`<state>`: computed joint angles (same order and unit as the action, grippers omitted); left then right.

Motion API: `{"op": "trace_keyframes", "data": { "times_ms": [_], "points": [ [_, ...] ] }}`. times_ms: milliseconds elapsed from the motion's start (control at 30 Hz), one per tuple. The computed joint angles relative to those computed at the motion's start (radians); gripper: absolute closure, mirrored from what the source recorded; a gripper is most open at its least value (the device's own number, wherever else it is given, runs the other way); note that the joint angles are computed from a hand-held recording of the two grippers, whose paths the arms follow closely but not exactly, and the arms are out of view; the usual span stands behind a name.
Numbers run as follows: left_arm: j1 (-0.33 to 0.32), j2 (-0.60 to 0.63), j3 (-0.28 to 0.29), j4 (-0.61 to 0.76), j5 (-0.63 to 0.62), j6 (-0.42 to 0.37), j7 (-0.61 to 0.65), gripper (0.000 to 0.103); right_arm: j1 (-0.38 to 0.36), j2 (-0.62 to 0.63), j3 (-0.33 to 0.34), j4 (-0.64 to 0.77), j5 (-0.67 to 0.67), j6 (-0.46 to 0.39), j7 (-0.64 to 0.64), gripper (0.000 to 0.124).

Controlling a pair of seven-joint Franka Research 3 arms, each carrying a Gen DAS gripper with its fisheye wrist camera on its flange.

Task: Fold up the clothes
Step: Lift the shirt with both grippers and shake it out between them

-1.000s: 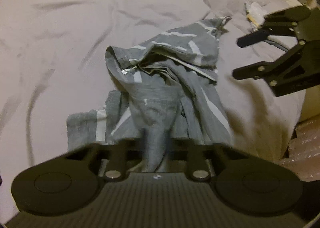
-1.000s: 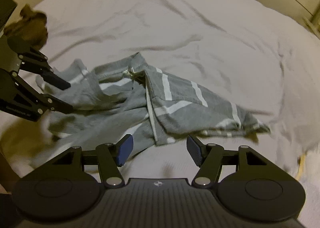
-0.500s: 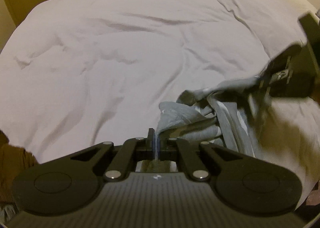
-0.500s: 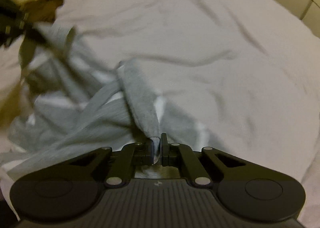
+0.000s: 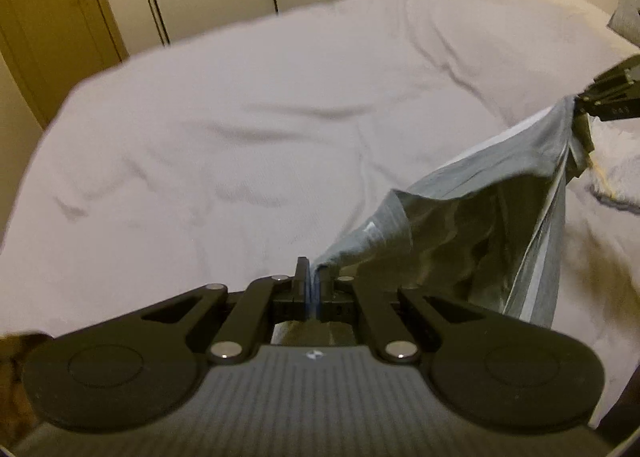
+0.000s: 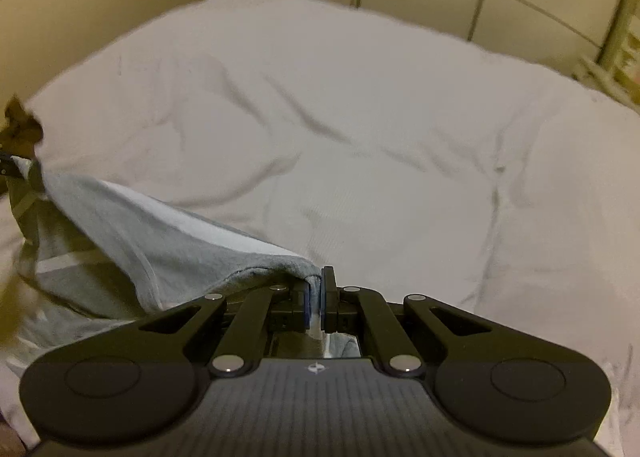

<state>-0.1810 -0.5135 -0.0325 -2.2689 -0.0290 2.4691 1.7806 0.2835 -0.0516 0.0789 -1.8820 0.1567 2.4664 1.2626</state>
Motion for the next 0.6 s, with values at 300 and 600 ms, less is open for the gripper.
{"op": "trace_keyframes", "data": {
  "times_ms": [300, 600],
  "points": [
    [-0.112, -0.263, 0.087, -0.051, -0.086, -0.057, 0.153, 0.103, -0.05, -0.393, 0.056, -0.243, -0.056, 0.032, 0.193, 0.123],
    [-0.207, -0.466, 0.163, 0.046, -0.156, -0.187, 0.284, 0.103, -0.127, -0.86, 0.215, -0.331, -0.167, -0.201, 0.499, 0.123]
  ]
}}
